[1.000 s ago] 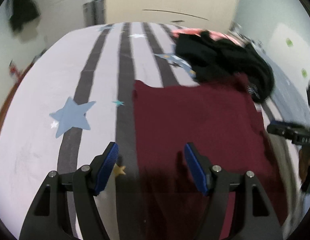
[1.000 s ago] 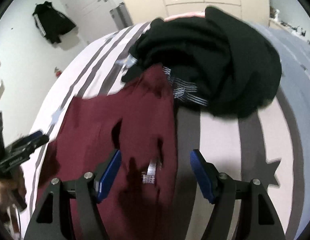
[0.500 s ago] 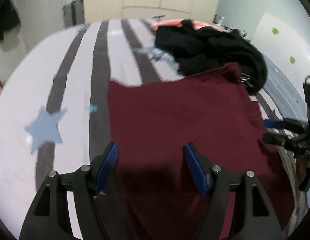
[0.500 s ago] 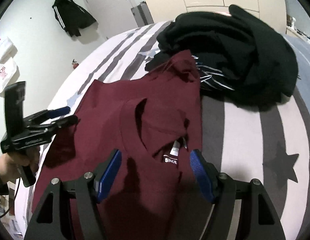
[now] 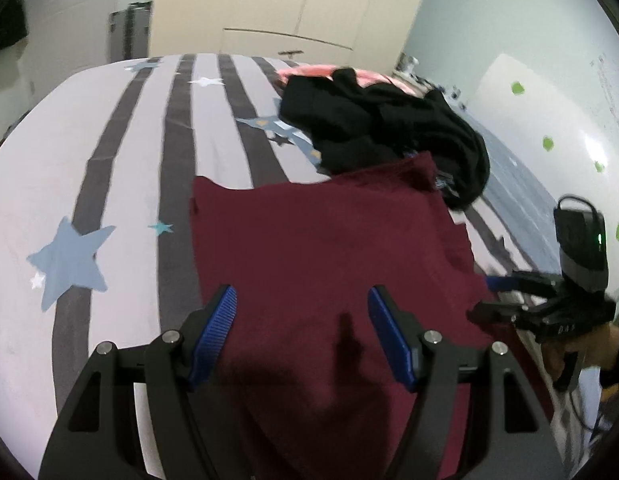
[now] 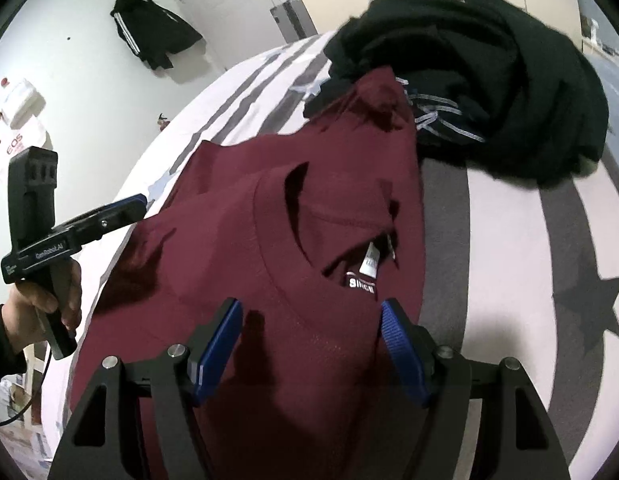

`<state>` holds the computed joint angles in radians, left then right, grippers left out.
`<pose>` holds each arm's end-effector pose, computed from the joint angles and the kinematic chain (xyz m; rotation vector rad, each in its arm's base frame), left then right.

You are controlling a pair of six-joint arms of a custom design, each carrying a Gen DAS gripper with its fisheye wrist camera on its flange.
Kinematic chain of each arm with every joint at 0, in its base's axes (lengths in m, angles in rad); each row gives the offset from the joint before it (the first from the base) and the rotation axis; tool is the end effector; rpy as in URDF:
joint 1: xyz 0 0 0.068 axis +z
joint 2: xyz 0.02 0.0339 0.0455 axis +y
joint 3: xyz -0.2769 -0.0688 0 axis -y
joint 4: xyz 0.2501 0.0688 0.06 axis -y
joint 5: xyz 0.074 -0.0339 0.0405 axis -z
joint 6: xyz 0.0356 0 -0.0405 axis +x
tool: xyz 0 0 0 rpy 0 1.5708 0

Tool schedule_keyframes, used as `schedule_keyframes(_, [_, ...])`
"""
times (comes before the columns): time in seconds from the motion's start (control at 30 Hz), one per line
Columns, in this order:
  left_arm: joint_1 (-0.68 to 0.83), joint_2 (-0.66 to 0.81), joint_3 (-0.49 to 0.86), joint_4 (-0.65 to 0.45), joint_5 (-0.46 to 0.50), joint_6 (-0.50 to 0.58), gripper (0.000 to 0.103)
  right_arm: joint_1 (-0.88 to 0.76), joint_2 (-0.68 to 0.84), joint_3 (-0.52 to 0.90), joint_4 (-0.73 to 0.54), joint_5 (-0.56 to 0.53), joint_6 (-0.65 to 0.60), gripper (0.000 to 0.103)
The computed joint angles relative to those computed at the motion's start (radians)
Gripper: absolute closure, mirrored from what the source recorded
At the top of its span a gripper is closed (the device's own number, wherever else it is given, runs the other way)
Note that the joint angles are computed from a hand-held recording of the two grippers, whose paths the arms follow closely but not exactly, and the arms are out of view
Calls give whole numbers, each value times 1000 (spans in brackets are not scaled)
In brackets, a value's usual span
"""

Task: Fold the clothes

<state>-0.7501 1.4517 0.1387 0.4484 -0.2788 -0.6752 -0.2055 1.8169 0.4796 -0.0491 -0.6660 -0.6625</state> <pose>0.1377 -0.1149 0.0796 -0.0343 2.4164 -0.3253 0.2222 -0.0238 0.0524 -0.6721 2.5218 0.7172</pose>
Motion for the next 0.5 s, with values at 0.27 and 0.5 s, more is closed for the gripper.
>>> schedule_keyframes(0.27, [79,188,-13,144,155,21,37,-52,34,36,-100,-53,-68,36])
schedule_keyframes(0.5, [58,109,-65,157,191,-11,48,-97,23,33,-193,-90,-142,36])
